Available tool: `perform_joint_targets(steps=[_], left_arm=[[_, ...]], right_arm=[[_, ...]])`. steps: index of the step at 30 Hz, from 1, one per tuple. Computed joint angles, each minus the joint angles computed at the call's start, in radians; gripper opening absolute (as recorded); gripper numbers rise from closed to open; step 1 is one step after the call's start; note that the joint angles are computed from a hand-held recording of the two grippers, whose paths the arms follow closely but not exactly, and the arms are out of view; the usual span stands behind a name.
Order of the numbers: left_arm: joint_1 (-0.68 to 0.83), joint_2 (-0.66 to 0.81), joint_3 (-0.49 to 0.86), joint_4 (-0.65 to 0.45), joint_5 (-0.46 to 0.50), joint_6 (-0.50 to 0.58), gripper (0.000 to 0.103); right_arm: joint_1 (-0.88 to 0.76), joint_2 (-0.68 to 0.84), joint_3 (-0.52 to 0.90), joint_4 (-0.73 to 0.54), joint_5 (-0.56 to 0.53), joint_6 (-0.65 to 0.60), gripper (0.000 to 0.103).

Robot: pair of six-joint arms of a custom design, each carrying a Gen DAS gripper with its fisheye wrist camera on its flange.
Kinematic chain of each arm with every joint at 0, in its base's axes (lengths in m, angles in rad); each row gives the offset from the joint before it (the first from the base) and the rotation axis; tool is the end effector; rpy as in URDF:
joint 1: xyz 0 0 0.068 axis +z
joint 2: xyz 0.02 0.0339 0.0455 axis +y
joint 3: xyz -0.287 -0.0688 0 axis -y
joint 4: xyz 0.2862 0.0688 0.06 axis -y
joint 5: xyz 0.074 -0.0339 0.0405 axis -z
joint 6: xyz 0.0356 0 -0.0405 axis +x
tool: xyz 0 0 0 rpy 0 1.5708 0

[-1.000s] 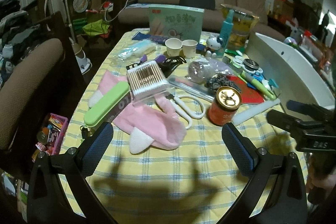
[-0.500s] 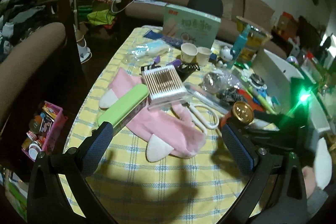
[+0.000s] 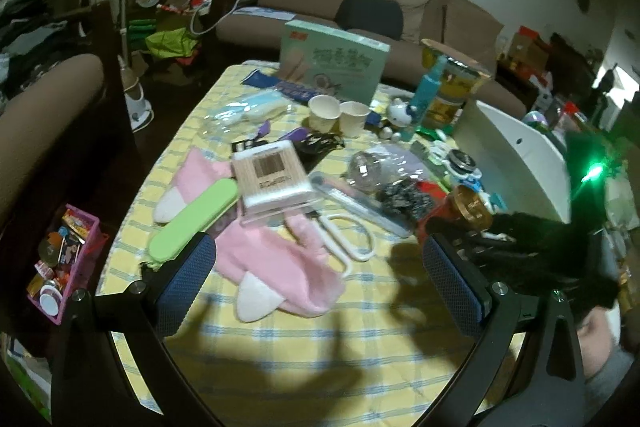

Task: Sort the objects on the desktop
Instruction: 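Grasp the red can with gold lid with the right gripper, then carry the red can over the white box with the right gripper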

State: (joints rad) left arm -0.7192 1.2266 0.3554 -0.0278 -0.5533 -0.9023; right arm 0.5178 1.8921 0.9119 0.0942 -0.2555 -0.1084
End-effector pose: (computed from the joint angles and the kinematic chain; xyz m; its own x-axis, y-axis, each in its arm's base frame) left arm 0.1765 -0.1297 0.1217 -0.6117 -0.3518 -0.7085 -0.2672 0.9349 -0.2335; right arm 0.3331 0.2001 0.0975 -0.6022 -0.4635 -0.6500 -0.6870 0.7156 0.1262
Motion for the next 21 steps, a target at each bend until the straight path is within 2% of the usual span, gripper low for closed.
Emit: perform_joint_targets(steps=[8,12,15,17,21], left_arm=[[-0.066,0.089,0.109,0.091,-0.008,0.068,0.103],[-0.085,0.200,0.245,0.135,0.062,0.116,0.103],[-0.080,0.321,0.421,0.044,0.089,0.186,0.103],[-0.063,0.401,0.552,-0.012,0.120,0.229,0.103],[-0.016,0.558,0.805,-0.113,0.170,0.288,0.103]], right_arm=[[-0.223,-0.215,0.056,-0.294,-0.204,-0.137,0.051],[-0.370,-0.238,0.164,-0.465,-0.284,-0.247,0.051],[-0.496,-0.181,0.294,-0.579,-0.319,-0.318,0.051],[-0.555,-0.142,0.356,-0.606,-0.313,-0.347,0.051],[-0.667,0.044,0.579,-0.673,-0.297,-0.367,0.051]])
